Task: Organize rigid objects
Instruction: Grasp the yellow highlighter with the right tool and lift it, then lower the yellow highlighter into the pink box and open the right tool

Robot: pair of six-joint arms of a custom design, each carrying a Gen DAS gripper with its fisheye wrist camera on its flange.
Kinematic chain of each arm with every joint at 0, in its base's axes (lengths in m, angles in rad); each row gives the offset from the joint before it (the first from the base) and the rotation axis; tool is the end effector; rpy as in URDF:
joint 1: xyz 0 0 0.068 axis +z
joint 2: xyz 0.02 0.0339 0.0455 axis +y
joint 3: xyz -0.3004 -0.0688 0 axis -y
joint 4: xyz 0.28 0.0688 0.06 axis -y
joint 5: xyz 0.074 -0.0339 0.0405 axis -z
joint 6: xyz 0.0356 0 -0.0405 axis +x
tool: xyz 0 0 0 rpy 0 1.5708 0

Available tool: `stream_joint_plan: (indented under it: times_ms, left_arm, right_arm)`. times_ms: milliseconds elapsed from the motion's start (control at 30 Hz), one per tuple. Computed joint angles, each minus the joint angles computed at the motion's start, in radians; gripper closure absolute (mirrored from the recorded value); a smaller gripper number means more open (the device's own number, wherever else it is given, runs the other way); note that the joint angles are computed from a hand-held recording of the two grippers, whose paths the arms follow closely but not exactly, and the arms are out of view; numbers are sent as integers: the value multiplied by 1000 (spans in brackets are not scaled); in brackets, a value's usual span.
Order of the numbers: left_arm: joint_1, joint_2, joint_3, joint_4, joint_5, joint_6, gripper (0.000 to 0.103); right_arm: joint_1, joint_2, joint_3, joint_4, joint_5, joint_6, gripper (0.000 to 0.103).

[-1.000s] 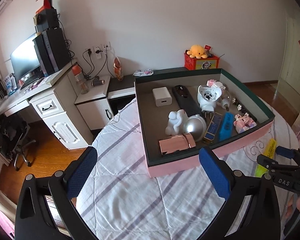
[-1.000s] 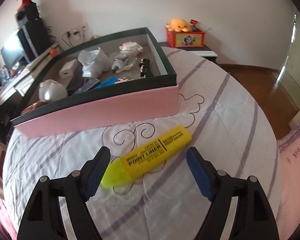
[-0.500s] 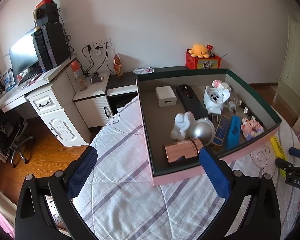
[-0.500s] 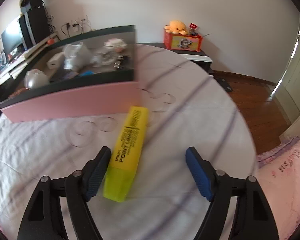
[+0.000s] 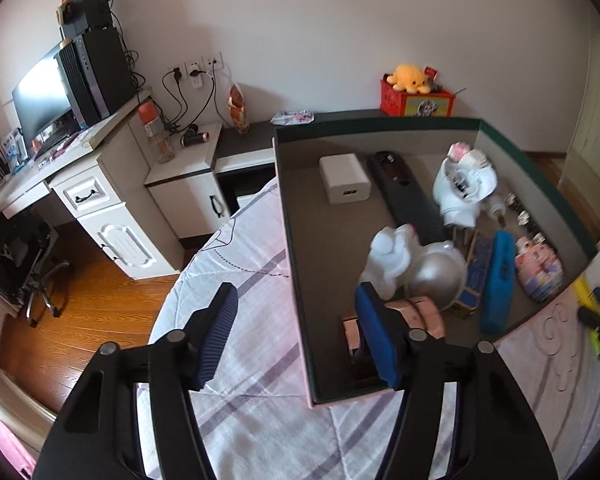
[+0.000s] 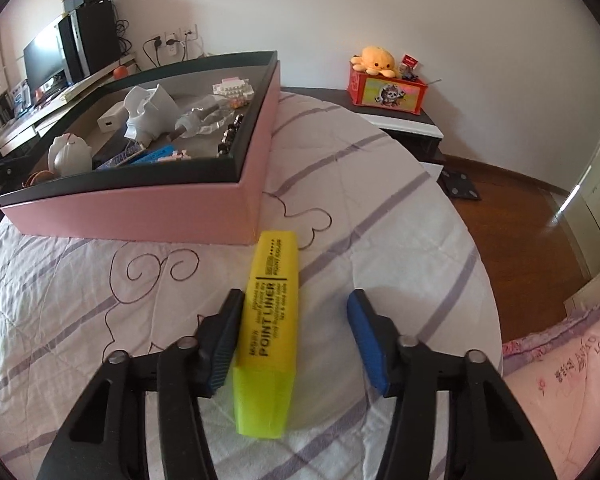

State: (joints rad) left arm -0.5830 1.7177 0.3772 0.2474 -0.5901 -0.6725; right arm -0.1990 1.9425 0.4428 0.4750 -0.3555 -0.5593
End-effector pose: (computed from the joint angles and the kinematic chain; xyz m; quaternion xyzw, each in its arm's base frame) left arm 0.2062 -0.1122 0.0598 -0.1103 0.9256 0.0957 0.3491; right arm 0.2618 -0.0402 0.0266 -0.2167 0.9239 0.0599 0.3096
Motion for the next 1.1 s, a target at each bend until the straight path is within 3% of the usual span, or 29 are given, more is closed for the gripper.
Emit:
stream_joint_plan:
  times_ms: [100,167,233,267,633,800,967,1100]
  left_arm:
    - [22,17,0,23,19,14,59]
    - [38,35,9,23,45,24,85]
    - [41,52,8,41,58,32,93]
    - [41,54,4,54,63,32,93]
    - [39,45,0,54,70,41,93]
    - [41,42,-1,53,71,44,93]
    - [38,46,3,47,65,40,93]
    - [39,47,4,47,65,43,93]
  right_arm:
    - [0,8,11,-7,-6,-8,59]
    - [-1,10,17,-14,-9,-13,59]
    - [-3,11,19,-12,-16,-19,63]
    - [-5,12,18,-6,-26,-22,77]
    - [-42,-20,22,-53,-60,-57,77]
    - [-59,-152,14,-126,-110,-49,77]
    - [84,-273,51,-209,-93,5,77]
    - [286,-266,121,-241,-30,70,77]
